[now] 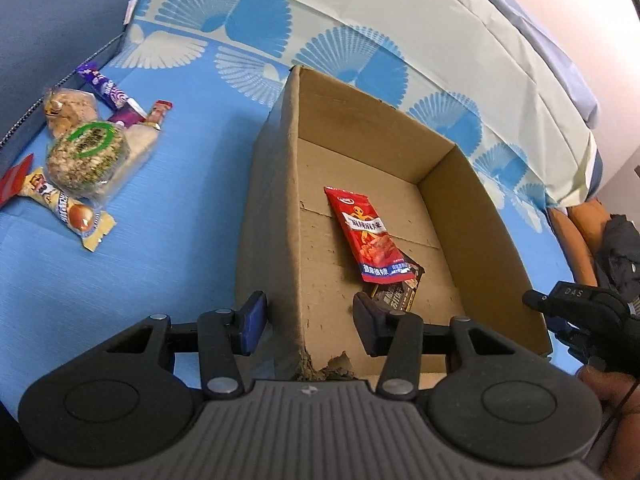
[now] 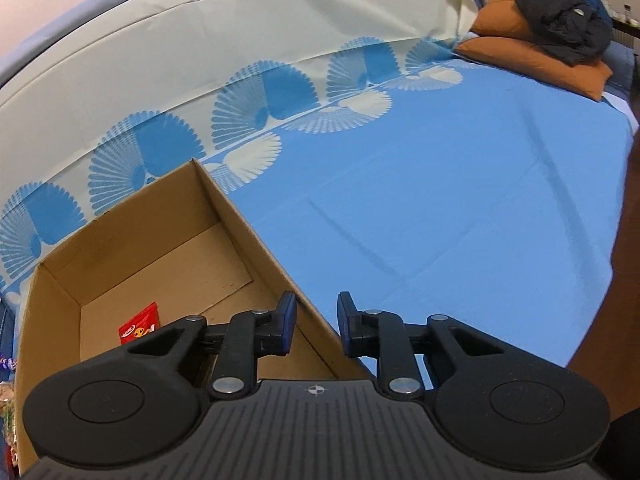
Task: Organize snacks
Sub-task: 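Withdraw both tools from the box back toward the snack pile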
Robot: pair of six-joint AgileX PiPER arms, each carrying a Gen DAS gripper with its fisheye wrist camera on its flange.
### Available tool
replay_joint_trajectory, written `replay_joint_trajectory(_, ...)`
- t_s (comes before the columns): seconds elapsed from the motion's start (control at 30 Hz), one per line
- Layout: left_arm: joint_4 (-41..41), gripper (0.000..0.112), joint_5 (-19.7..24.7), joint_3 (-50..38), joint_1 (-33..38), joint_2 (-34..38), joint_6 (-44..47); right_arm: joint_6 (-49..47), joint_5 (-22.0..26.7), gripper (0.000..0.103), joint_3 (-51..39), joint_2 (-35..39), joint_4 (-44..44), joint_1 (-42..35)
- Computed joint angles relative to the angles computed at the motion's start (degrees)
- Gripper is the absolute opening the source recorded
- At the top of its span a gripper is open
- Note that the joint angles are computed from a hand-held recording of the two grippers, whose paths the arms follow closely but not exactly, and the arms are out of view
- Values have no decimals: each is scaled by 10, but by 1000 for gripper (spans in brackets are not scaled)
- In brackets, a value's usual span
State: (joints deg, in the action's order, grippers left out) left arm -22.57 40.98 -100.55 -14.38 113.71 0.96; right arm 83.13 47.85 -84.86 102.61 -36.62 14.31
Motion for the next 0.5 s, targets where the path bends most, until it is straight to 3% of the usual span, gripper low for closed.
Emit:
replay_joint_trajectory(0.13,-22,52,0,17,5,-12,27,-4,-12,24,17,-10,-2,-3)
replay_joint_trajectory(0.2,-49,52,-1,31,13,-23,59,0,-14,37,21,-13,-8,-2)
replay_joint_trajectory(0.27,-72,53,-18,56,21,-41,92,24,-18,44,32,-21,-37,5)
replay_joint_trajectory(0.5,-252,53,-81,165,71,-103,318,40,-20,44,46,-36,-127,45)
